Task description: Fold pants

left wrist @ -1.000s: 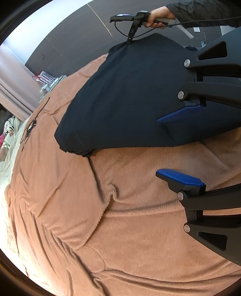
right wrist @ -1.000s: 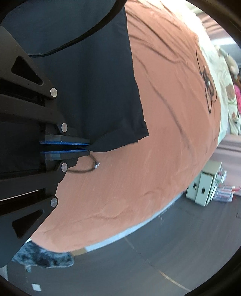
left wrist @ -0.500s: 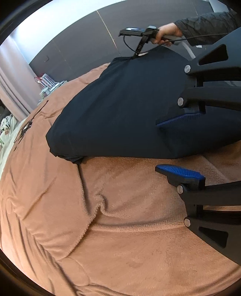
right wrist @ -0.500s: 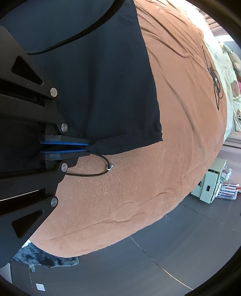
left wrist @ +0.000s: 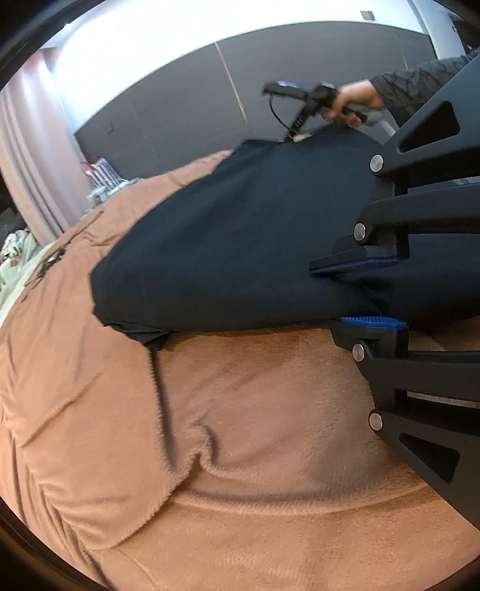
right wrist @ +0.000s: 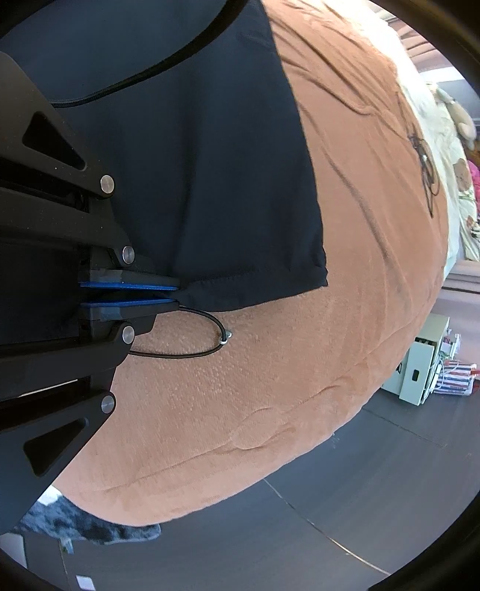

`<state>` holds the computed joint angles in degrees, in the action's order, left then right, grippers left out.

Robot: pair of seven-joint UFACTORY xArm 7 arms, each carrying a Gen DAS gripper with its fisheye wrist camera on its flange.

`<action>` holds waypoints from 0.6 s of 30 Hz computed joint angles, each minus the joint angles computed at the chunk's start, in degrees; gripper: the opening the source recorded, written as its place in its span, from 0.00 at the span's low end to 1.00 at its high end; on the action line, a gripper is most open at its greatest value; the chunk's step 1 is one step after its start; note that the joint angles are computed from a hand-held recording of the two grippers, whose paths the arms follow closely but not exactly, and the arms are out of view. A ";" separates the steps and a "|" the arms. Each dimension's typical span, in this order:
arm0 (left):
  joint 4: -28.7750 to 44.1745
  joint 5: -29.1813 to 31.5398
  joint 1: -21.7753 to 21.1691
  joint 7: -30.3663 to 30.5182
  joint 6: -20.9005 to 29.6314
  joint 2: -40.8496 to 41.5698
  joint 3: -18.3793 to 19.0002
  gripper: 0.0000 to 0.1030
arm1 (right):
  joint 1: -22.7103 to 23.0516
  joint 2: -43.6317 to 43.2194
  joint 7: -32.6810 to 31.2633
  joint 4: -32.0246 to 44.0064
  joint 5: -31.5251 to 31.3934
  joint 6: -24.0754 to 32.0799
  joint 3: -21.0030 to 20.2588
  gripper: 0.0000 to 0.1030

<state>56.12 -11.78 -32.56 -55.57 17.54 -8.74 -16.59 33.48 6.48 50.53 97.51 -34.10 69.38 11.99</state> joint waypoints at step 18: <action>0.12 7.43 1.88 -3.98 4.14 -4.69 -1.12 0.03 | -9.19 -40.66 18.27 -43.35 17.10 -25.39 3.98 0.52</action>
